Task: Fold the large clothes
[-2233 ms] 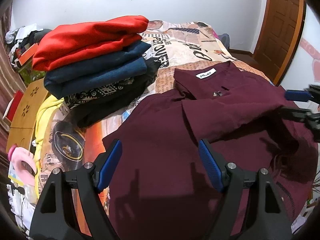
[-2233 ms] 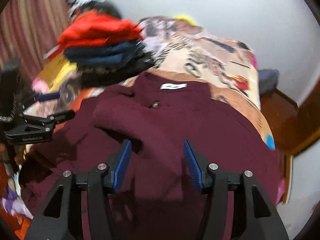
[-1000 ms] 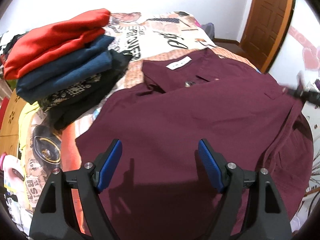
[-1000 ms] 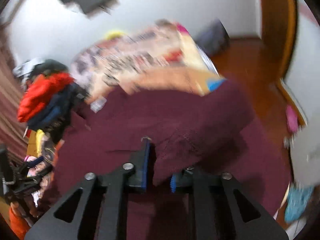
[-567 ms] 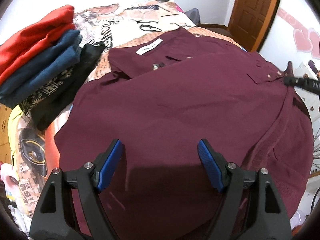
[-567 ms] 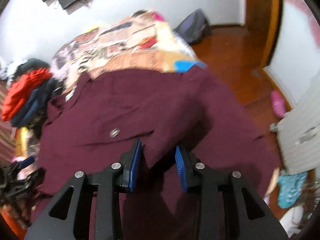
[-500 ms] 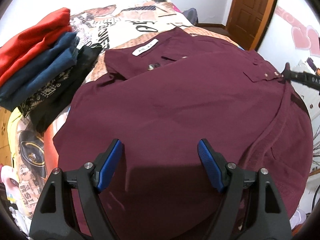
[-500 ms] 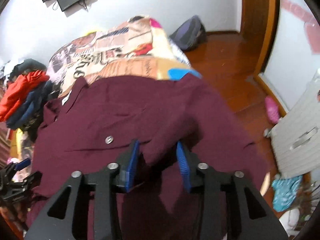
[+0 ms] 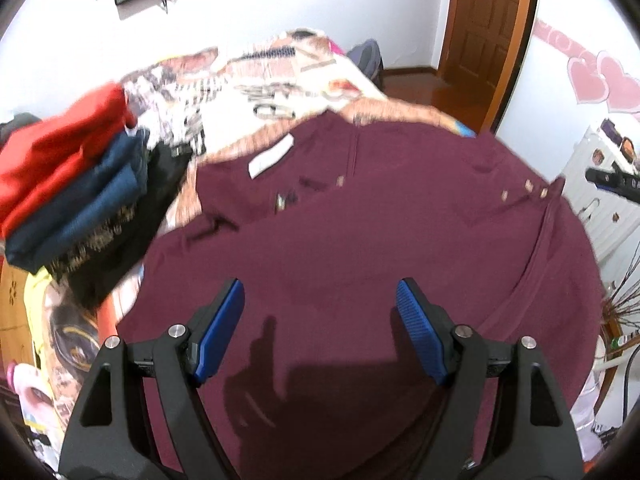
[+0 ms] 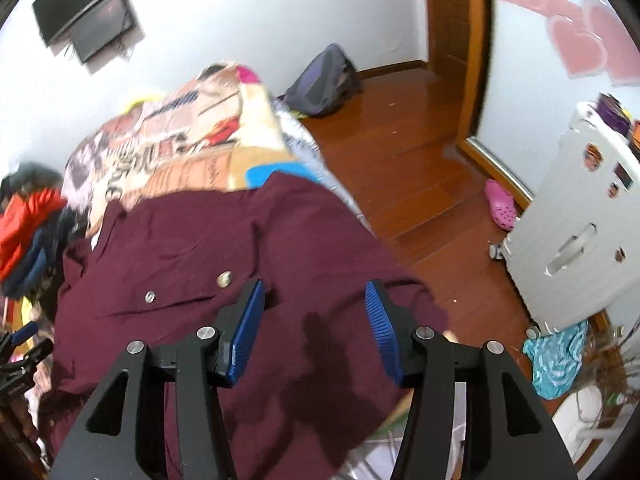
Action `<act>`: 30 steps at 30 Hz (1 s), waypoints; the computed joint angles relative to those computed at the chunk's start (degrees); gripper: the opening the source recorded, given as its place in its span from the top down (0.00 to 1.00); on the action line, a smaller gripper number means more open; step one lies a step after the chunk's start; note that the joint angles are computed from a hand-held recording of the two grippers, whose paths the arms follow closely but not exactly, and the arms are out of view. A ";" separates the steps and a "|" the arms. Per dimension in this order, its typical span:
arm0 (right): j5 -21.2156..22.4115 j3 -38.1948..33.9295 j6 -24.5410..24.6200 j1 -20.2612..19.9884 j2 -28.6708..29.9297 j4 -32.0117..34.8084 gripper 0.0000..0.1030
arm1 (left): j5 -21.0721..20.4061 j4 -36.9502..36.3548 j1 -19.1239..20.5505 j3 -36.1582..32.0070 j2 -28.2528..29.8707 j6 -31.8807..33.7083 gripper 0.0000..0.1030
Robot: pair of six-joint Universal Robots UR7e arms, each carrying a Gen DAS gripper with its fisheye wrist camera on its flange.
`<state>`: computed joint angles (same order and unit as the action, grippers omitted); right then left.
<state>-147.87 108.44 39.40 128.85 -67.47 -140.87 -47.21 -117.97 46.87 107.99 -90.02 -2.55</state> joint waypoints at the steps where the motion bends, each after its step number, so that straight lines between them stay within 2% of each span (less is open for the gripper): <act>1: -0.56 0.41 0.92 -0.02 -0.82 0.14 0.48 | 0.08 -0.72 -0.20 -0.33 0.29 0.38 0.25; 5: -2.23 2.47 4.67 -0.48 -3.42 0.46 0.47 | 0.48 -4.82 -1.05 -1.56 1.58 2.30 0.23; 8: -1.03 4.65 7.04 -1.75 -5.46 0.14 0.47 | 0.53 -7.03 -1.33 -1.90 2.29 2.53 0.21; 11: 3.43 7.82 7.27 -4.08 -7.40 -4.03 0.47 | 0.41 -6.80 -0.96 -2.19 2.98 1.62 0.21; 19: 19.51 15.45 7.77 -12.01 -10.22 -16.06 0.46 | 0.27 -3.76 -0.35 -1.26 3.04 -1.23 0.21; 21: 20.88 17.58 7.38 -12.53 -10.52 -21.89 0.44 | 0.27 -3.42 -0.18 -1.23 3.11 -1.82 0.21; 25: 23.50 19.31 6.13 -14.49 -10.52 -29.12 0.44 | 0.36 -3.19 0.12 -1.33 3.37 -2.45 0.21; 30: 25.10 19.01 4.79 -16.83 -8.89 -33.80 0.44 | 0.52 -2.93 0.07 -0.95 3.11 -3.05 0.21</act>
